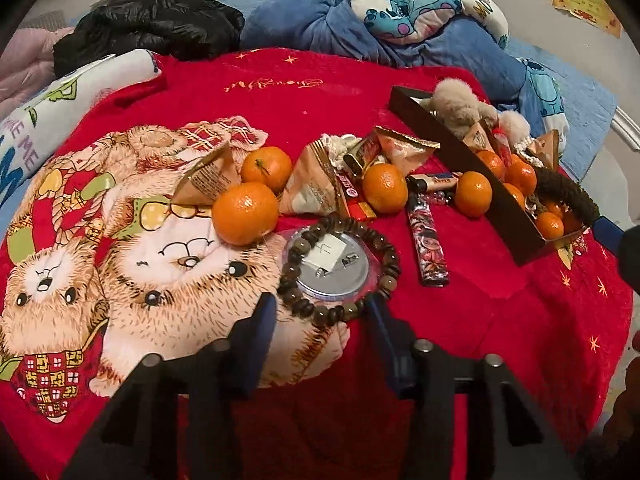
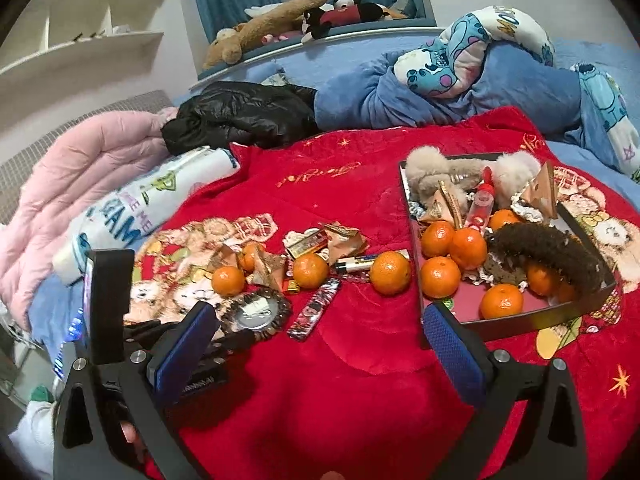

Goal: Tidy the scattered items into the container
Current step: 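Move the left gripper over the dark wooden bead bracelet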

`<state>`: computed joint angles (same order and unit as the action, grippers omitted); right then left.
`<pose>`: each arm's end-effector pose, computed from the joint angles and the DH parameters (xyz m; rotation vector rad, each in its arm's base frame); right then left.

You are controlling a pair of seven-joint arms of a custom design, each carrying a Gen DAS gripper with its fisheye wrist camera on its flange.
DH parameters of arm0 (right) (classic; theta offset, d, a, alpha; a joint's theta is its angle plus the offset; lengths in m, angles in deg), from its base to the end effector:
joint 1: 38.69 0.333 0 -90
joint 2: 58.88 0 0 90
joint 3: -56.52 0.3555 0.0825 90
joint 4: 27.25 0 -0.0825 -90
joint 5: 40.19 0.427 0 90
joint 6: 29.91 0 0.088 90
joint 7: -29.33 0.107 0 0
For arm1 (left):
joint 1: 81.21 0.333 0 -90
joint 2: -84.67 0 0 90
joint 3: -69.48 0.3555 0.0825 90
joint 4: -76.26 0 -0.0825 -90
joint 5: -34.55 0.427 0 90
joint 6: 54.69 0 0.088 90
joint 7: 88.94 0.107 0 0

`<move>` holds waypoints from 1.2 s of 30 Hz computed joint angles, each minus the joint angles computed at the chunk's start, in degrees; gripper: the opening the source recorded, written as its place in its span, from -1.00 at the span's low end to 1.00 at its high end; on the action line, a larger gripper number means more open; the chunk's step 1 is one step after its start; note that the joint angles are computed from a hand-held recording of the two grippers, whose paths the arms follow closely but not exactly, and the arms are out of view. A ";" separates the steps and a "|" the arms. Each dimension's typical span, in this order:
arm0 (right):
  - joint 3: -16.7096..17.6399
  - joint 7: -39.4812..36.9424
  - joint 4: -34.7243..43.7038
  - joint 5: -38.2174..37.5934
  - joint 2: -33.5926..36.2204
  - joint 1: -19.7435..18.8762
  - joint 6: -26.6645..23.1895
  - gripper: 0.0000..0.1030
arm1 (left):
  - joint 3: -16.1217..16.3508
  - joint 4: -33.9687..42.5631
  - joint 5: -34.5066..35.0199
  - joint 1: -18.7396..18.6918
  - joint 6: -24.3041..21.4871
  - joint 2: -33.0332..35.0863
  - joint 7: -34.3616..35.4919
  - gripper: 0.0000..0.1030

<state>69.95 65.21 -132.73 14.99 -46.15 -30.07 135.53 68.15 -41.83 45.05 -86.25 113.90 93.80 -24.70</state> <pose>0.6708 0.2064 0.5038 -1.8684 1.1646 -0.3892 0.6585 -0.0848 0.4554 -1.9894 1.6701 -0.7926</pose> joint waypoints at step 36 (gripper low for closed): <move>-2.17 -6.94 0.37 9.36 -1.02 1.25 -5.05 1.00 | -0.32 -3.00 -0.95 -0.26 3.67 -1.45 2.45 -0.99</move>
